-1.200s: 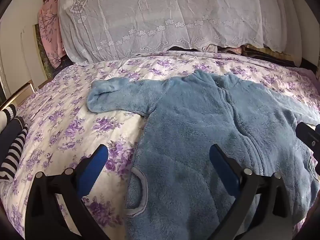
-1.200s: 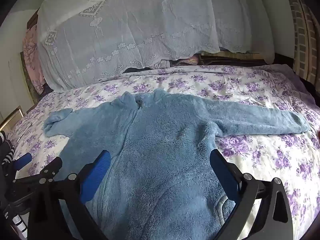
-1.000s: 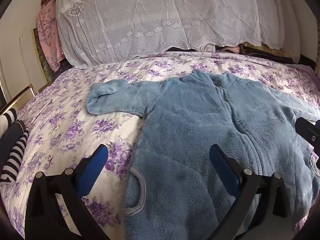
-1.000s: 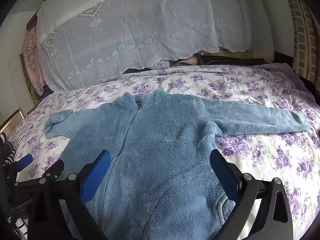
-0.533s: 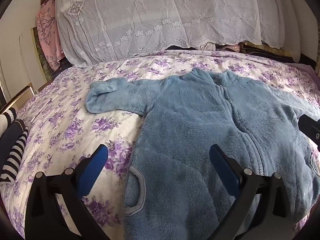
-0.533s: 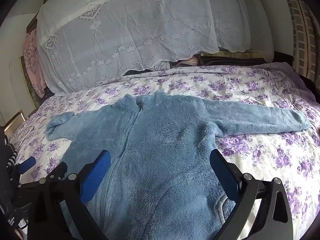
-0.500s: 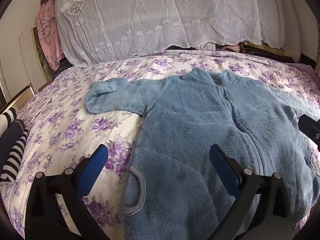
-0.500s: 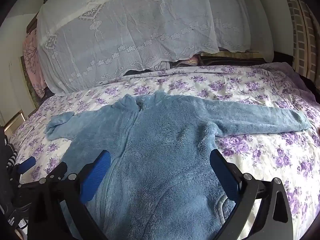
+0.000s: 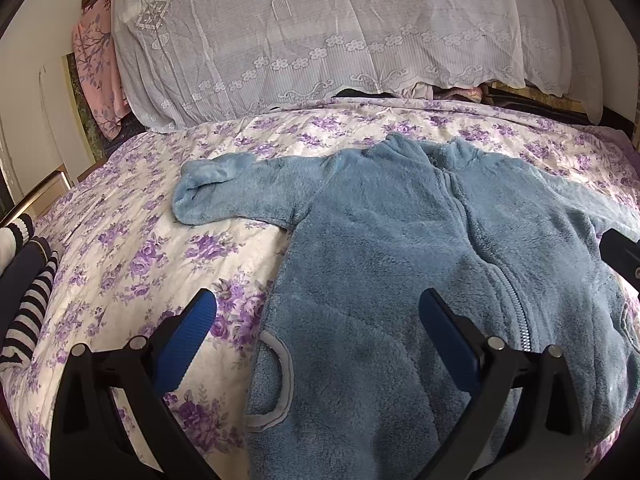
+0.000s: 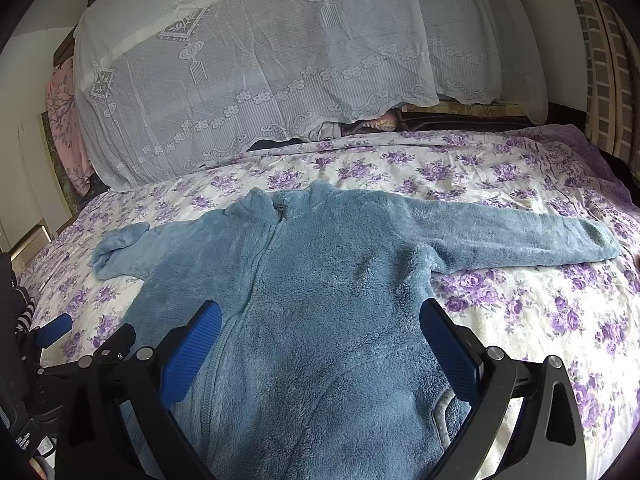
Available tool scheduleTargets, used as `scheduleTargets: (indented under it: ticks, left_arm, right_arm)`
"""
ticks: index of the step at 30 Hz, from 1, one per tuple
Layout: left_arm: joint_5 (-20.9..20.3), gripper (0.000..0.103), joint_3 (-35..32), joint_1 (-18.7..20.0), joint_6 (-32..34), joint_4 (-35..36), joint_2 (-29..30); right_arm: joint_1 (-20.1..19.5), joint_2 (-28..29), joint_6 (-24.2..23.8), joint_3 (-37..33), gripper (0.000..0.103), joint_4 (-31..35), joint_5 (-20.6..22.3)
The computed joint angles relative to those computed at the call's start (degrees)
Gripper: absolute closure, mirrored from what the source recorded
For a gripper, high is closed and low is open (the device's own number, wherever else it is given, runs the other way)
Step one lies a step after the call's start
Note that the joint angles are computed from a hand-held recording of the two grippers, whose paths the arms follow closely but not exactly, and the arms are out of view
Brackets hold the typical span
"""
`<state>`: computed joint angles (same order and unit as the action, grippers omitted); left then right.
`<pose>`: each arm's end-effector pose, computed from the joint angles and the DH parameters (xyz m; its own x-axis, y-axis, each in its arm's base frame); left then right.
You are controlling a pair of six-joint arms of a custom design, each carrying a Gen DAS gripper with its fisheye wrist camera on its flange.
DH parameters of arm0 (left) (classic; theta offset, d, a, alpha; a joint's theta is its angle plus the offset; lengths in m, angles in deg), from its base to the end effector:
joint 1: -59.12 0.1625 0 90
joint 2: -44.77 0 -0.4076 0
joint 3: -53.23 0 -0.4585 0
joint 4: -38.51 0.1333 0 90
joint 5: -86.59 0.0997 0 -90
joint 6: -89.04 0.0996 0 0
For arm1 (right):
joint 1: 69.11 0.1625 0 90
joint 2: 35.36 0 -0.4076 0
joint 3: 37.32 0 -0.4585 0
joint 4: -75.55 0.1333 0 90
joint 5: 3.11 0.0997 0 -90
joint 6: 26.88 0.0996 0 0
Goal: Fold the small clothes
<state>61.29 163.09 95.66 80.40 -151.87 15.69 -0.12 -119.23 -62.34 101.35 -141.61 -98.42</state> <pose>-0.2992 -0.4997 -0.0986 -0.6062 0.0767 -0.7916 0.6735 0.5790 -0.4596 -0.0392 -0.4483 0.2581 -0.7944 0.1937 0.5757 -0.4324 0.4853 -0.7600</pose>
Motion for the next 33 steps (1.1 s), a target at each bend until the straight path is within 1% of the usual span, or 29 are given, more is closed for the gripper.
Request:
scheduleTargets:
  ticks: [33]
  left_arm:
    - [-0.1,0.004,0.1,0.3,-0.4,1.2,-0.2]
  right_arm:
    - [0.1,-0.4,0.4,0.1,0.003,0.6,0.2]
